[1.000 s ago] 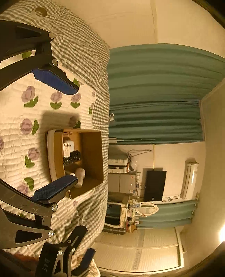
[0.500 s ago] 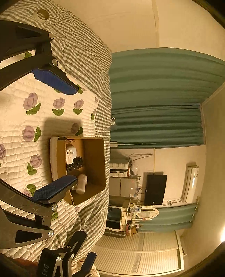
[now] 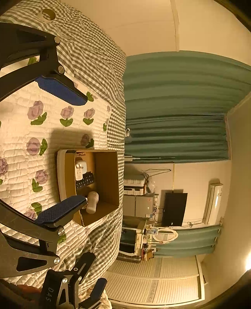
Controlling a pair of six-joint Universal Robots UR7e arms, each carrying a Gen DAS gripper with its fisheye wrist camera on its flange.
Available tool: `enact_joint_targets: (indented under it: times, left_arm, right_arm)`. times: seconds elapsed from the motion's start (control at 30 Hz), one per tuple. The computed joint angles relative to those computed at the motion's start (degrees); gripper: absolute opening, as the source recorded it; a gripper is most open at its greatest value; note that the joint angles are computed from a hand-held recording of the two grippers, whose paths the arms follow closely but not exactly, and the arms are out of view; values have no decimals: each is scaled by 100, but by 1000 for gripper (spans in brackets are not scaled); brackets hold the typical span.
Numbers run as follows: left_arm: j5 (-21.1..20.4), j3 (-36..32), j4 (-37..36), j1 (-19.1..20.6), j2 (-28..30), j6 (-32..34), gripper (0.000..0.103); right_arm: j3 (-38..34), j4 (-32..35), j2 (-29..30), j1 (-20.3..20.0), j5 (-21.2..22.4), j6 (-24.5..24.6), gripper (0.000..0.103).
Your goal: Organize rigid objects
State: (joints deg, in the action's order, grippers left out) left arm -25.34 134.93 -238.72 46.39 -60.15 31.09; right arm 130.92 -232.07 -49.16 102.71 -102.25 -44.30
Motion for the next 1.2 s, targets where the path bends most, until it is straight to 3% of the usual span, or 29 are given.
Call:
enact_joint_targets:
  times: [1.2]
  left_arm:
    - [72, -8, 323, 4, 1, -208, 96]
  right_arm:
    - [-83, 294, -3, 22, -169, -58, 103]
